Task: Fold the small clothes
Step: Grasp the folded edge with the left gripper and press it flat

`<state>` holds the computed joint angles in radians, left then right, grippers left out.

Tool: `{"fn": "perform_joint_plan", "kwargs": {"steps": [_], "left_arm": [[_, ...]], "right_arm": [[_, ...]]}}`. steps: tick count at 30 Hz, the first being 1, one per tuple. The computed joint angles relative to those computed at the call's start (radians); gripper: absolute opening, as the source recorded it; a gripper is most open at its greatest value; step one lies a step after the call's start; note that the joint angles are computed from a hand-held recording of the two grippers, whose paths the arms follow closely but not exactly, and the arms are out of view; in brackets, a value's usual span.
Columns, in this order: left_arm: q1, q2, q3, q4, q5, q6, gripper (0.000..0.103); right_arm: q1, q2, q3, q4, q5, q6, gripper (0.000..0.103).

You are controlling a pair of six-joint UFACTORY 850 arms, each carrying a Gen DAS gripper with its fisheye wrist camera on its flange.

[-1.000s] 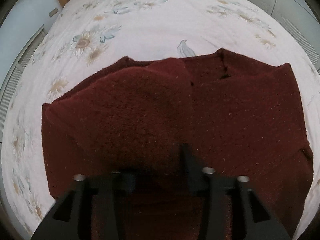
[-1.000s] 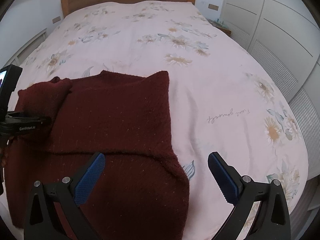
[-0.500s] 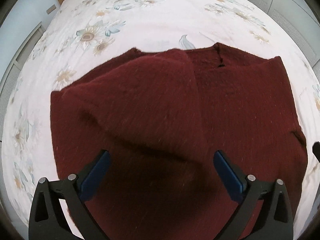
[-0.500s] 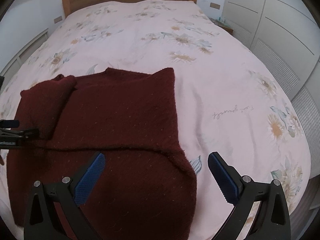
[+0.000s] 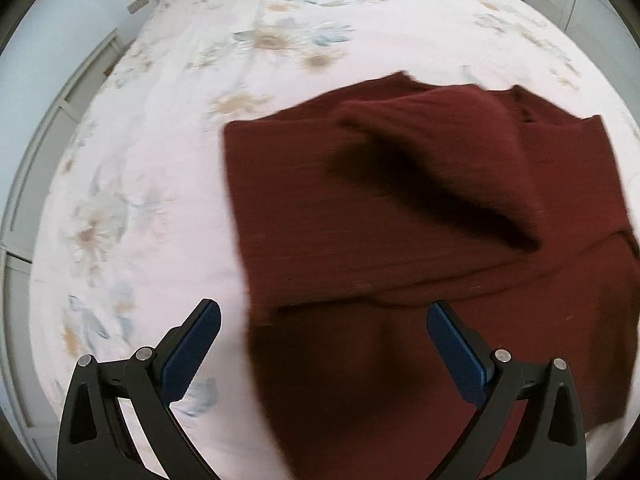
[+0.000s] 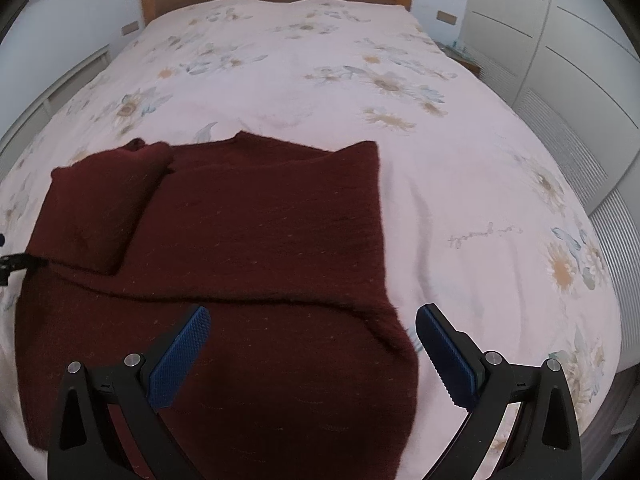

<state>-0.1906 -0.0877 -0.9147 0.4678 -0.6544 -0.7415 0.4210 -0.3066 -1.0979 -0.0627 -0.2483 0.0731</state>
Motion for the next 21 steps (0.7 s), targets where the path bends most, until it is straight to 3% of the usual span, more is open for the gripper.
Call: {"fn": "perform_joint_plan", "kwargs": {"steps": [8, 12, 16, 19, 21], "left_arm": [[0.034, -0.02, 0.052, 0.042, 0.025, -0.051, 0.098], [0.07, -0.065, 0.046, -0.017, 0.059, -0.003, 0.073], [0.099, -0.074, 0.045, -0.097, 0.118, 0.086, 0.061], [0.118, -0.07, 0.05, -0.197, 0.158, 0.198, 0.042], [0.124, -0.066, 0.055, -0.25, 0.181, 0.264, 0.023]], "right_arm": [[0.023, -0.026, -0.01, -0.101, -0.032, 0.087, 0.102], [0.032, -0.039, -0.023, -0.142, -0.048, 0.123, 0.102], [0.049, -0.051, -0.038, -0.163, -0.054, 0.135, 0.102], [0.07, -0.07, -0.062, -0.179, -0.064, 0.146, 0.102], [0.084, -0.08, -0.075, -0.185, -0.07, 0.145, 0.102]]}}
